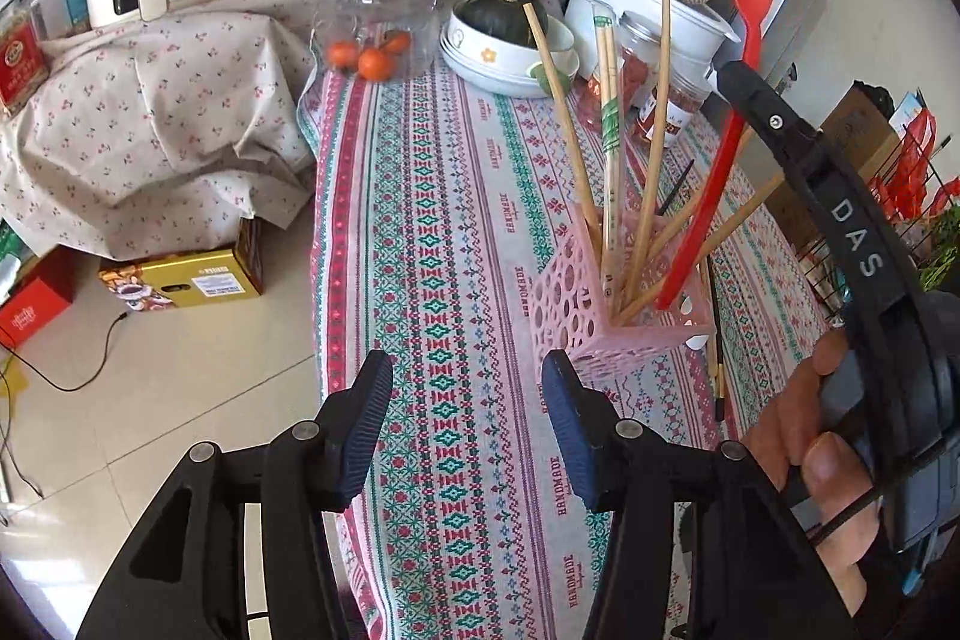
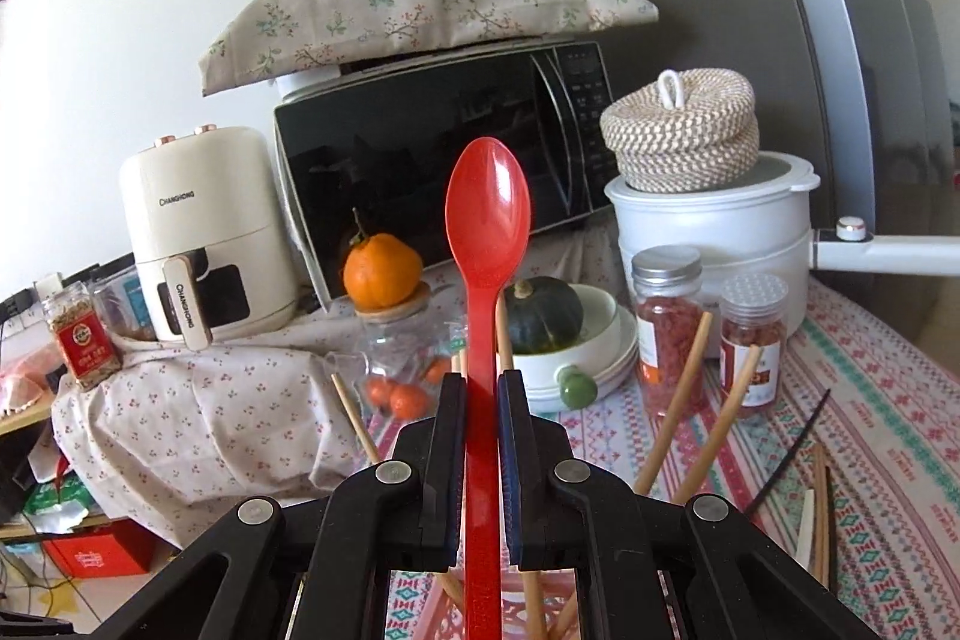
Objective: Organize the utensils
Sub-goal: 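Lower the red spoon and wrapped chopsticks into the basket and open both grippers, then move the right gripper to the remaining utensils on the cloth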
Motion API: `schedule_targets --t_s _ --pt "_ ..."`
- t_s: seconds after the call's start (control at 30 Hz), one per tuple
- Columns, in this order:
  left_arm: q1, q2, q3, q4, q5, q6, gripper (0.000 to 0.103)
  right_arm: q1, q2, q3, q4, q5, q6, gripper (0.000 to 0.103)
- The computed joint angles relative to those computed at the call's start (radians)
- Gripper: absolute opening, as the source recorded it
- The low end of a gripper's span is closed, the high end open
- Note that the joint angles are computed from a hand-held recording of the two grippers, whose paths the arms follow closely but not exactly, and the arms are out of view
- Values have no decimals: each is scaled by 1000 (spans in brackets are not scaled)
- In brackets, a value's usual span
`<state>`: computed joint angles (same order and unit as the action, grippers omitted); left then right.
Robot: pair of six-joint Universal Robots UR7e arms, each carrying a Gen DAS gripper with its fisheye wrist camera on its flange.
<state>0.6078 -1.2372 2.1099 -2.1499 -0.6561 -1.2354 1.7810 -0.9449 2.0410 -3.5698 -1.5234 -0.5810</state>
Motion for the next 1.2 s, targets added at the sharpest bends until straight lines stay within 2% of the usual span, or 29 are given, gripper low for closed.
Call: schedule_targets --t_s 0.13,0.23,0.33,0.43,0.5,0.63,0.7,0.77,0.87,0.97,1.2 --pt "-2 -17 3 7 16 -12 54 -5 54 1 -86 -7 9 9" --pt "-2 -26 6 16 19 -23 54 -22 63 11 -75 1 45 10" --pt "4 -25 4 28 11 -30 54 -32 54 22 -52 7 64 14" --pt "7 -22 3 20 2 -25 55 -35 34 33 -43 17 61 26" --pt "5 -17 2 15 1 -23 54 -33 12 38 -23 22 59 28" --pt "-1 -5 -6 16 0 -20 55 -25 -47 43 68 27 46 42" --pt "-4 1 -7 11 -5 -19 59 -20 -82 42 130 17 38 48" --pt "-7 9 -11 13 -6 -22 64 -16 -115 39 199 -4 28 58" --pt "-13 28 -26 43 -9 -37 74 -21 -167 35 307 -27 18 67" --pt "-23 44 -32 43 -10 -31 79 -30 -209 32 376 -63 1 76" --pt "-47 106 -57 16 -20 11 90 -71 -285 -1 513 -154 1 85"
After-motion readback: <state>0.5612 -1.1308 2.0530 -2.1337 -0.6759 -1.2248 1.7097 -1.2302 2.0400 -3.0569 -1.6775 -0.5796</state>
